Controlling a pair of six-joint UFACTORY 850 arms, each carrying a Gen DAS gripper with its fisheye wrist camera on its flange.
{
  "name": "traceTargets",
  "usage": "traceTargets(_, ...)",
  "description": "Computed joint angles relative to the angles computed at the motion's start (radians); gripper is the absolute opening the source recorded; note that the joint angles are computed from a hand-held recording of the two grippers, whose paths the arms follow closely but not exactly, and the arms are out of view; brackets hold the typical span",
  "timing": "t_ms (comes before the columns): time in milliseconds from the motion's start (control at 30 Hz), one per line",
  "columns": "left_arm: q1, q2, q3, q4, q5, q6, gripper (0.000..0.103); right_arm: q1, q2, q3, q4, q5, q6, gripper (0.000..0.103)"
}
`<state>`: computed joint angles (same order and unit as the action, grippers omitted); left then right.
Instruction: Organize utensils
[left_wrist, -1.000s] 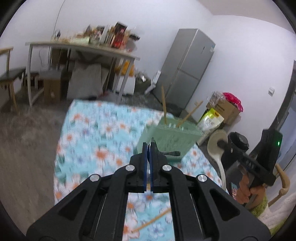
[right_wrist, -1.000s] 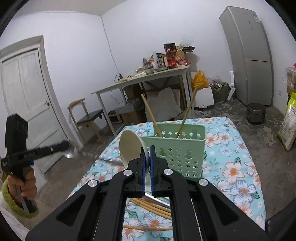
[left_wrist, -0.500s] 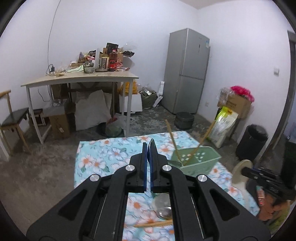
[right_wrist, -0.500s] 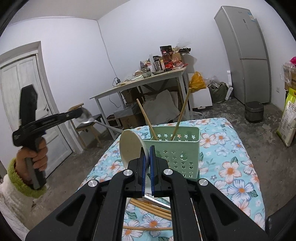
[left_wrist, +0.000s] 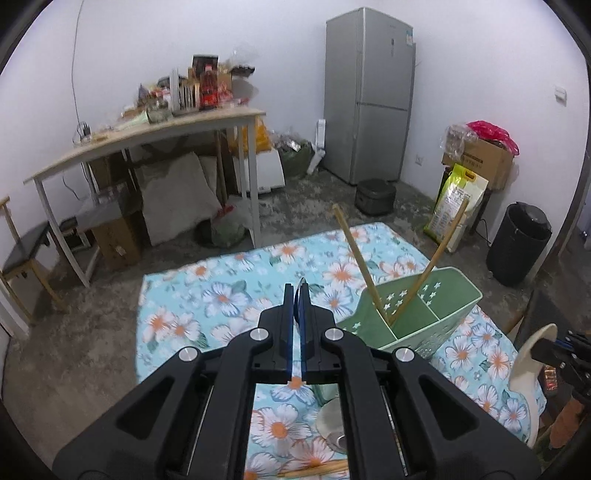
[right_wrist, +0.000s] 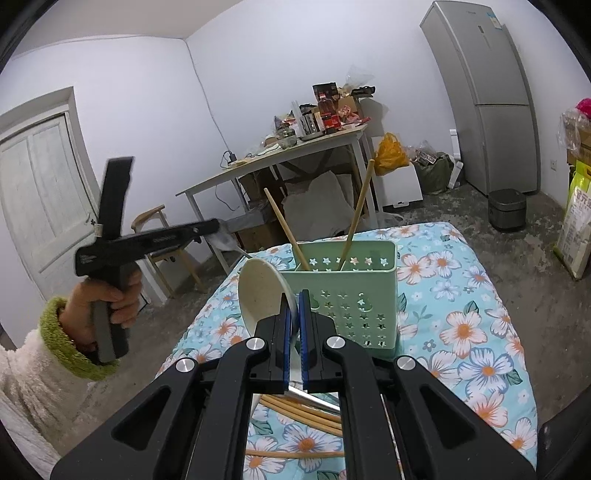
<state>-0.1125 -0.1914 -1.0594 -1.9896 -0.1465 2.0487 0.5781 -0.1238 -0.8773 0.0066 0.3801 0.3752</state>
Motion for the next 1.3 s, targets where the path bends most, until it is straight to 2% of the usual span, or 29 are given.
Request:
traceTargets(133,0.008,-0.034,-0.013,0.089,-0.051,-0.13,0.005,-0.003,-0.004,-0.003,-0.001,-0.002,0.004,0.004)
traceTargets(300,0.005,-0.03,0.004,-0.056,-0.076,0.008,0.008,-0.008,-0.007,-0.001,-0.021,0.002,0.036,0.004)
traceTargets(433,0.007,-0.009,0.029,-0.15,-0.095,0.088,0.024,-0.009,-0.006,0.002,-0.029,0.011,0.054,0.004)
traceTargets(533,0.008,0.023,0.063,-0.305,-0.116,0.227,0.037,-0.011,-0.004,0.005,-0.026,0.017,0.054,0.004)
traceTargets(667,0.021,0.079,0.127,-0.44,-0.168,0.334,0.053,-0.018,0.008,0.013,-0.004,0.039,0.042,0.004)
traceTargets(867,0.029,0.148,0.223,-0.532,-0.197,0.398,0.068,-0.059,0.036,0.024,0.026,0.093,0.034,0.004)
traceTargets(1067,0.034,0.186,0.317,-0.553,-0.2,0.38,0.075,-0.134,0.014,-0.014,-0.024,0.15,0.113,0.004)
traceTargets(1200,0.042,0.194,0.36,-0.54,-0.199,0.346,0.076,-0.156,-0.033,-0.08,0.047,0.175,0.045,0.004)
traceTargets(1300,0.046,0.204,0.387,-0.577,-0.201,0.374,0.076,-0.159,-0.069,-0.129,0.165,0.202,-0.065,0.004)
